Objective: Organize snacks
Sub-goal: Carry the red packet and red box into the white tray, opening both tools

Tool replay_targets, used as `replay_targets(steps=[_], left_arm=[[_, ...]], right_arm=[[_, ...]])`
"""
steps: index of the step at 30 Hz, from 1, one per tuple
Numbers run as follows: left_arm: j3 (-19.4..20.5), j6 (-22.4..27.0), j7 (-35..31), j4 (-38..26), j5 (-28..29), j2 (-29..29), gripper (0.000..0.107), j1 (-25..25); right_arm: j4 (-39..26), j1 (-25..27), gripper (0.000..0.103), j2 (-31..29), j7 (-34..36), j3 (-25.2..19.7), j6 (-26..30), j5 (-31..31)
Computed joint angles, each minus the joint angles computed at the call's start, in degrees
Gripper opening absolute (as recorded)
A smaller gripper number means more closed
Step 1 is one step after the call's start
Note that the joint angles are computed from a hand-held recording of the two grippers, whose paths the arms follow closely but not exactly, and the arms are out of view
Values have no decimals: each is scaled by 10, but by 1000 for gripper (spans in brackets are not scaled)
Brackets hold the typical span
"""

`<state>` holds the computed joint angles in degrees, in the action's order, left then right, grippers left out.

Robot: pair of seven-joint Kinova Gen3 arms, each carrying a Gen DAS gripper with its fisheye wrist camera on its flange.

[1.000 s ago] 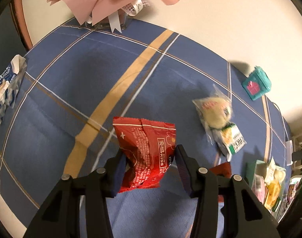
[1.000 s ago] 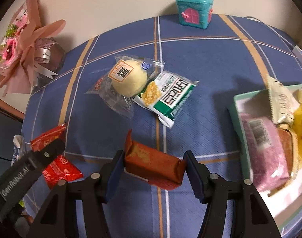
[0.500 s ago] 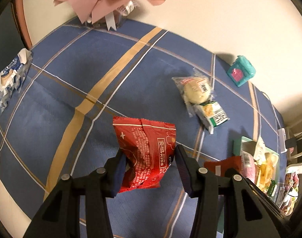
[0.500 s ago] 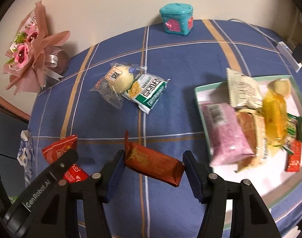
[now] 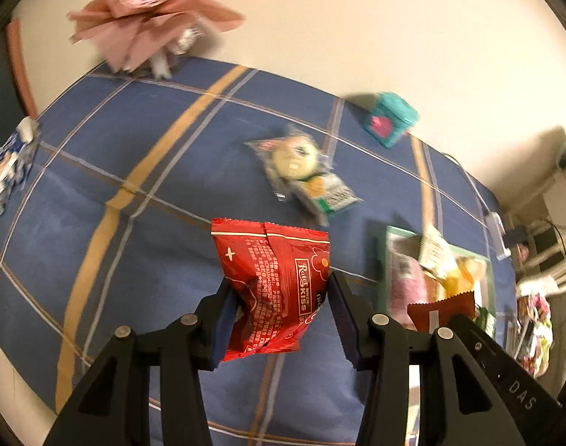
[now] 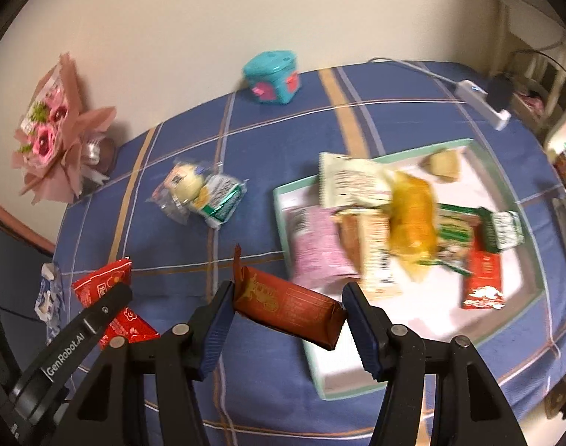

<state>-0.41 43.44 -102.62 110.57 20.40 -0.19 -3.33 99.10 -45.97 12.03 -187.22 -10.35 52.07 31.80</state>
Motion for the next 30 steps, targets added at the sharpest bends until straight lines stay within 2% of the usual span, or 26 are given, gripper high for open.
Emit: replay_targets(steps=[4, 12, 20, 30], left_arm=[[15, 3, -15, 6, 19, -6, 50, 19], [47, 8, -4, 10, 30, 5, 50, 73], [72, 6, 27, 7, 7, 12, 50, 122], [90, -3, 58, 4, -35, 27, 50, 166]], right_arm=[[33, 4, 62, -29, -25, -3, 20, 2], [95, 48, 62, -77, -52, -20, 32, -5], [154, 103, 62, -120, -62, -37, 23, -30], [179, 138, 62, -135, -62, -51, 3, -51]])
